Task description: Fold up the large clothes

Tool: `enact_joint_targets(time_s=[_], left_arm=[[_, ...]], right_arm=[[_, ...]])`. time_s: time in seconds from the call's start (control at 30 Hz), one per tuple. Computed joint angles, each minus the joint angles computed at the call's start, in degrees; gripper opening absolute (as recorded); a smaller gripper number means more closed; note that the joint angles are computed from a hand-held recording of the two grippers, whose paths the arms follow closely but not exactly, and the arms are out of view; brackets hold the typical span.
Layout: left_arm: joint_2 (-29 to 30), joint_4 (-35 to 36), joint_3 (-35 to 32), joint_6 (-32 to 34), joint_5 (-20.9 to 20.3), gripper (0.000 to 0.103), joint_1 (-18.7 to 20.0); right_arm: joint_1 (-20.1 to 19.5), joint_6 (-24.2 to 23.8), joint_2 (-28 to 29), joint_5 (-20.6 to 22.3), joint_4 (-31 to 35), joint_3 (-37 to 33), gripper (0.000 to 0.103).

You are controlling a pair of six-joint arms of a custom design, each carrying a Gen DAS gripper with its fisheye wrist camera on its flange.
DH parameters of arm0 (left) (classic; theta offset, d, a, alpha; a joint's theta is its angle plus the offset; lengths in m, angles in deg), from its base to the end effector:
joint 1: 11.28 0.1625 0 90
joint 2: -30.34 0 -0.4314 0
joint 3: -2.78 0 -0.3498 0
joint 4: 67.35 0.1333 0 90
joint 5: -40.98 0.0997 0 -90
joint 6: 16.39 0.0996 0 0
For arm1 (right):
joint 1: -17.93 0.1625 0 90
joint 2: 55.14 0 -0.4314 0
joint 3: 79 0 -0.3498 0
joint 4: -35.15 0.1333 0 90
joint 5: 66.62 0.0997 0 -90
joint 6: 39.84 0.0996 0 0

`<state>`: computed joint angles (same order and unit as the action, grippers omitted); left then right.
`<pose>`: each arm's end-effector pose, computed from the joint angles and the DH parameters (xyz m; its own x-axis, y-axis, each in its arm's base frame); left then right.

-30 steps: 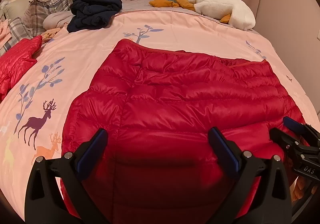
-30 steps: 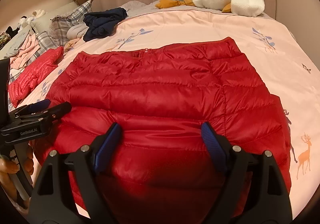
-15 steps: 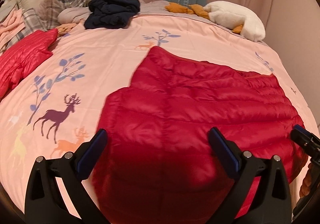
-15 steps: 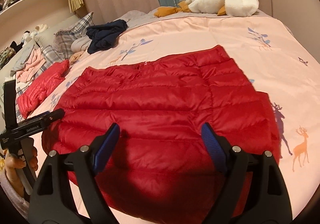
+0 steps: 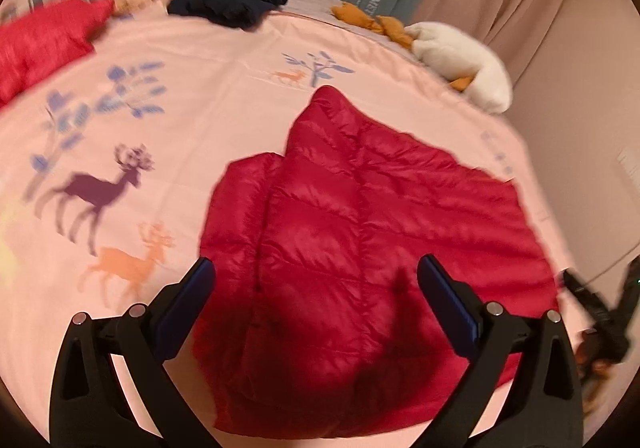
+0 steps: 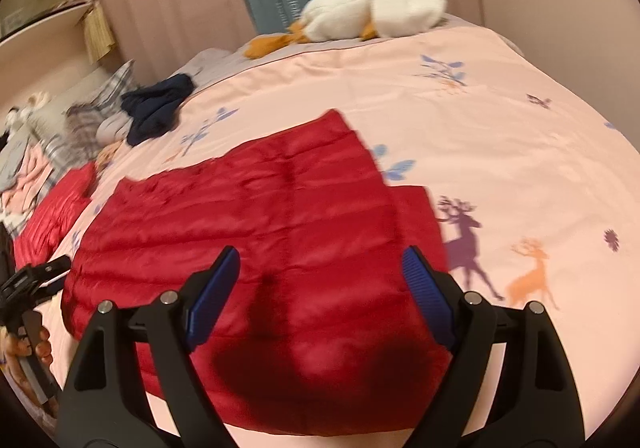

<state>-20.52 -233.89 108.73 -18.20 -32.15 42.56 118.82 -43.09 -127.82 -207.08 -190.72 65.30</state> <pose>-0.2232 -0.5802 0.1580 -0.8522 0.4550 -0.2584 0.5225 0.7662 -0.3740 0.1195 -0.3224 0.3046 -0.7505 0.5367 0.3856 -0.1248 0.4578 -0.8803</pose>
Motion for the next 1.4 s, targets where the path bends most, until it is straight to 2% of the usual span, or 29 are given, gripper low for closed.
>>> enact_joint_targets(time_s=[0.03, 0.17, 0.27, 0.43, 0.5, 0.6, 0.67, 0.7, 0.9, 1.03, 1.13, 1.23, 1.4], left_arm=[[-0.3, 0.5, -0.5, -0.3, -2.5, 0.101, 0.9], [-0.6, 1.4, -1.7, 0.4, -8.3, 0.101, 2.8], [-0.2, 3.1, -3.2, 0.5, -12.4, 0.101, 4.1], [1.0, 5.3, -5.6, 0.2, -19.3, 0.101, 6.1], [1.6, 6.4, -6.7, 0.1, -20.4, 0.101, 6.5], [2.4, 8.0, -8.1, 0.6, -21.9, 0.101, 6.9], [2.7, 9.6, -9.1, 1.1, -25.0, 0.089, 7.6], [2.9, 10.9, -9.8, 1.1, -26.1, 0.088, 7.8], [3.6, 14.0, -10.5, 2.3, -22.8, 0.071, 7.1], [3.0, 13.6, -9.4, 2.8, -18.7, 0.057, 6.1], [2.9, 12.8, -9.0, 2.6, -18.0, 0.048, 6.1], [2.7, 11.8, -8.5, 2.0, -17.8, 0.037, 6.2], [1.8, 10.3, -7.4, 0.9, -17.6, 0.029, 6.2]], right_arm=[[-0.3, 0.4, -0.5, -0.2, 0.0, 0.3, 0.085], [-2.5, 2.6, -3.1, 1.7, 1.9, 1.8, 0.085], [-4.8, 5.1, -5.4, 4.8, 4.7, 2.9, 0.085], [-8.2, 6.5, -7.8, 11.8, 7.4, 3.9, 0.085], [-8.8, 6.5, -8.2, 13.6, 7.5, 4.0, 0.084], [-9.5, 6.0, -9.3, 17.1, 8.4, 3.8, 0.076], [-10.6, 5.9, -10.2, 20.1, 10.3, 3.4, 0.072], [-10.7, 6.1, -10.3, 20.2, 11.0, 3.1, 0.068], [-11.9, 7.0, -10.0, 20.8, 13.2, 1.9, 0.047], [-10.4, 5.2, -8.4, 17.3, 12.3, 1.1, 0.031], [-9.1, 4.0, -7.1, 15.0, 10.4, 0.8, 0.021], [-8.2, 2.8, -6.3, 13.9, 8.4, 0.6, 0.017], [-6.3, 0.5, -4.9, 11.5, 7.2, -0.9, 0.014]])
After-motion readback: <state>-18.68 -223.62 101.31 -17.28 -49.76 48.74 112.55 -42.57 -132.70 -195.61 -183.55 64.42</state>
